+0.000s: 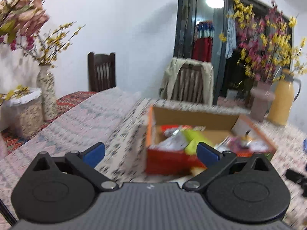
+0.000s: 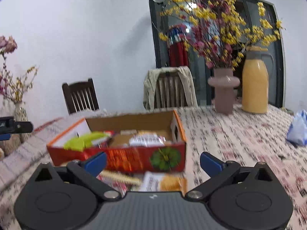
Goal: Organize snacks
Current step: 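Move both grippers back toward the remaining snack pile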
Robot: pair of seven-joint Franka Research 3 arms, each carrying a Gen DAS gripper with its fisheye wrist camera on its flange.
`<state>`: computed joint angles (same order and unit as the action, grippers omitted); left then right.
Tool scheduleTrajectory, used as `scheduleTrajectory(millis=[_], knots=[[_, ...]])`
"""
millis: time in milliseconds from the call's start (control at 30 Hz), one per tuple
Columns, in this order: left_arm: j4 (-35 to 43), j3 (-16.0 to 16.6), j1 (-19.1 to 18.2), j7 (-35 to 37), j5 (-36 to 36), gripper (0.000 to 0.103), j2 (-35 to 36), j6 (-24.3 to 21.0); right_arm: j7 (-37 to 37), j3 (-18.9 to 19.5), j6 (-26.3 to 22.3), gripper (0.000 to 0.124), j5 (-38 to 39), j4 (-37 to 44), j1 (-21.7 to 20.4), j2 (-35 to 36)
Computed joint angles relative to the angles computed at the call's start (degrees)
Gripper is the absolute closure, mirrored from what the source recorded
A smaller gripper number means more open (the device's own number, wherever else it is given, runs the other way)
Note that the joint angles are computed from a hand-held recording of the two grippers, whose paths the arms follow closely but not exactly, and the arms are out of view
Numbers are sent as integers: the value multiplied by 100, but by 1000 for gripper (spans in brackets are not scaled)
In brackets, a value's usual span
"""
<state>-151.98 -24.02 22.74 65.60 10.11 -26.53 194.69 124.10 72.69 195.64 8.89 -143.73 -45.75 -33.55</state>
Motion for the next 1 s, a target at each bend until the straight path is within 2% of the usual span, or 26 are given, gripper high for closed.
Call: scheduleTrajectory(millis=[100,233,300,400,633,1000], knots=[[-175,-81,190,7,-9,0,-32,-112,27,-92,-145,21,-6,-201,182,55],[-313,-236,462,-21,-93,0,85,119,169,-13,-126,21,-21,-350,169,274],[-349,-552,770,36,-349,0,156,326,217,12,-69,21,-23,-397,183,356],[-327,-839,955,209,-699,0,261,339,220,59,59,21,15,-442,163,336],[-342,-824,793,581,-1044,0,339,421,136,103,121,21,62,-405,103,450],[-347,-477,384,825,-1351,0,449,457,147,127,-59,21,73,-322,66,482]])
